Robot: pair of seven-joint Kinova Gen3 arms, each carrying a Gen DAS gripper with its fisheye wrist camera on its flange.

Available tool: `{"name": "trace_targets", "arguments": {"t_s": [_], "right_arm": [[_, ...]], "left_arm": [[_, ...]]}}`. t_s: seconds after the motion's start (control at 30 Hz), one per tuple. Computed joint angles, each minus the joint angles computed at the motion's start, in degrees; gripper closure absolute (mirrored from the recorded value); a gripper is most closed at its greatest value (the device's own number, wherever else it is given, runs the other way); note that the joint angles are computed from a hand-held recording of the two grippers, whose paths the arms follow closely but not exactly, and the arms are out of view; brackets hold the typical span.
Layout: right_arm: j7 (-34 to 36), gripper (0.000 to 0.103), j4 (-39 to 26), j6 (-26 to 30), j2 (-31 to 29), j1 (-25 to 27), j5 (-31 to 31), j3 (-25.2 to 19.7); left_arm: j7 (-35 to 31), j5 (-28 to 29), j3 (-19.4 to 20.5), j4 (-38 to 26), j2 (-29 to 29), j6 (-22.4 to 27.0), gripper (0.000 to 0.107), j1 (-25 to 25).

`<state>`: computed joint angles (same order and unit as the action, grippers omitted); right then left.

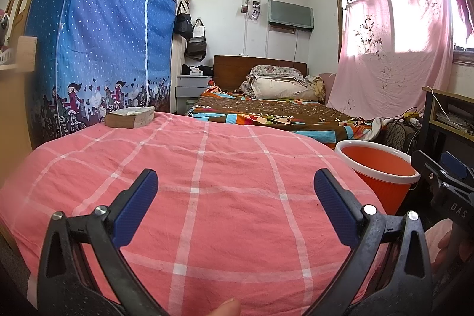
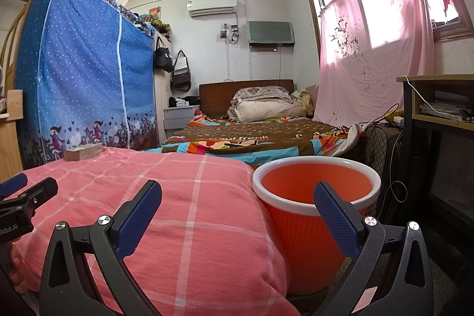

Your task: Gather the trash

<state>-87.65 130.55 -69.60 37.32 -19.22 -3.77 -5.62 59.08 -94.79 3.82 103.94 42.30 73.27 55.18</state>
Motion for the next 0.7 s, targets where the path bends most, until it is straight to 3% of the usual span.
{"name": "trace_targets", "arguments": {"t_s": [0.7], "right_arm": [[-0.09,0.0,0.09,-0.08,-0.01,0.03,0.03,0.03]], "left_arm": [[0.25,0.15,0.35,0.92,-0.52,0.57,0.004,-0.16]]}}
